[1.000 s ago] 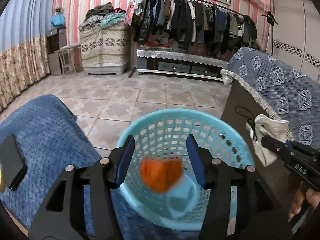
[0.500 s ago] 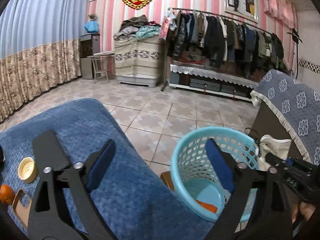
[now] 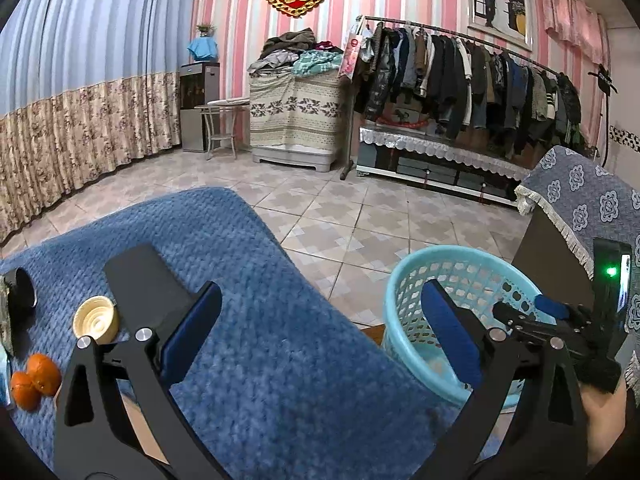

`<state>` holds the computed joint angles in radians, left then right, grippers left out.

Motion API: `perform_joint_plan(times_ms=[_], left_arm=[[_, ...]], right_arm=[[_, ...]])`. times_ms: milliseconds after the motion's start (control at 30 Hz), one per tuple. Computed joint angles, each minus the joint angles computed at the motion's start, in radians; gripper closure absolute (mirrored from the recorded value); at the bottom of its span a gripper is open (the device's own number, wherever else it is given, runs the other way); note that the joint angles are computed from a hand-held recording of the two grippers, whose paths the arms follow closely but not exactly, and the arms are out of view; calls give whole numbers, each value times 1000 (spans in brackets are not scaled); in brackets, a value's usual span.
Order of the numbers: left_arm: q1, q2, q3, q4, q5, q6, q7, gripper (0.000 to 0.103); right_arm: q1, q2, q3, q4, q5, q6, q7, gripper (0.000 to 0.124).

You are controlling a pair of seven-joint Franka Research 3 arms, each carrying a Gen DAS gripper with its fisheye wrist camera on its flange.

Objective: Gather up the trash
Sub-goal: 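Drop the orange bag from the left gripper while the right gripper releases the cloth into the basket, then move both tools back over the rug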

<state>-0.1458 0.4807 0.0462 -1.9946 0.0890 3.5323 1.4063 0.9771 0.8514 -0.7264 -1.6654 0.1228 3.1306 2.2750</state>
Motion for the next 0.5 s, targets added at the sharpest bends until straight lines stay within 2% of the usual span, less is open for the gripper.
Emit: perform_joint_plan(times_ms=[100,200,367,500], left_arm=[[17,-19,-6,-28,2,14,-10,6],[0,-36,13,-55,-25,27,6,6],[-2,-83,26,-124,-76,65,44,6],[67,-130,-15,-189,-53,75,14,6]], right_arm=[[51,2,-51,-30,14,17,14,33],[120,20,-122,-51,33,11,39,28],[177,20,-164,-77,66,35,30,27],[228,23,-193,-87,100,50,7,26]])
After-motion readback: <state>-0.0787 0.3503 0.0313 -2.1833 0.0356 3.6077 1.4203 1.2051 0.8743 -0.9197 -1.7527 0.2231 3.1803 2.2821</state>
